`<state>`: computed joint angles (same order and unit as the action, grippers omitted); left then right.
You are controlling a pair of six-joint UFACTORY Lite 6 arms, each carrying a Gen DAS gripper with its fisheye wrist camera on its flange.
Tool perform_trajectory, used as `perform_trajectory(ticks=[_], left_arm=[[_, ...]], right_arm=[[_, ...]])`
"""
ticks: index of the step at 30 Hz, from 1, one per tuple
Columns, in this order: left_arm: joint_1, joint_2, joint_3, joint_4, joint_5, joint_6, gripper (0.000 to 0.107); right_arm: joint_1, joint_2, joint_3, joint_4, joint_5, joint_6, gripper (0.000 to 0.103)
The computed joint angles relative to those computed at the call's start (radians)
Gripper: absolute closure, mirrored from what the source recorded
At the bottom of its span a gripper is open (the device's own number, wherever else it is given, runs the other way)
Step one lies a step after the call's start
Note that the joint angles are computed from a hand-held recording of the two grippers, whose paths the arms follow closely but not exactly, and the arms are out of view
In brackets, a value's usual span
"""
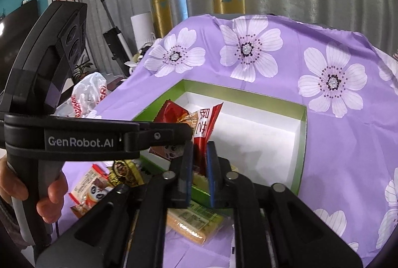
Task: Organize snacks
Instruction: 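Lower the red packet into the green box and open both grippers, then move both open grippers back to the panda-print snack bag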
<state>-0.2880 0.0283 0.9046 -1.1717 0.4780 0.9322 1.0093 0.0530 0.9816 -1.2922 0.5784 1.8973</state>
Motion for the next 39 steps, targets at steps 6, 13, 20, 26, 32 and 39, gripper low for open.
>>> perform_trajectory(ticks=[6,13,20,26,32,39], left_arm=[[0.000,-0.020,-0.025,0.075,-0.049,-0.085,0.027],[0.005,-0.202,-0.142,0.215,-0.067,-0.202,0.021],[0.016,-0.403,-0.255,0.333,-0.036,-0.314,0.011],[0.021,-0.567,-0.323,0.423,0.035,-0.414,0.011],[0.020,-0.703,-0.372,0.494,0.101,-0.514,0.011],[0.230,-0.789,-0.437,0.308,0.291,-0.299,0.011]], right_arm=[[0.018,0.028,0.016,0.036,0.052,-0.020,0.056],[0.116,-0.014,0.022,0.110,0.204,-0.055,0.034],[0.274,-0.062,0.047,0.139,0.427,-0.056,0.019],[0.352,-0.089,0.067,0.158,0.515,-0.061,0.018],[0.427,-0.105,0.072,0.183,0.590,-0.032,0.017],[0.515,-0.137,0.014,0.243,0.626,0.042,0.015]])
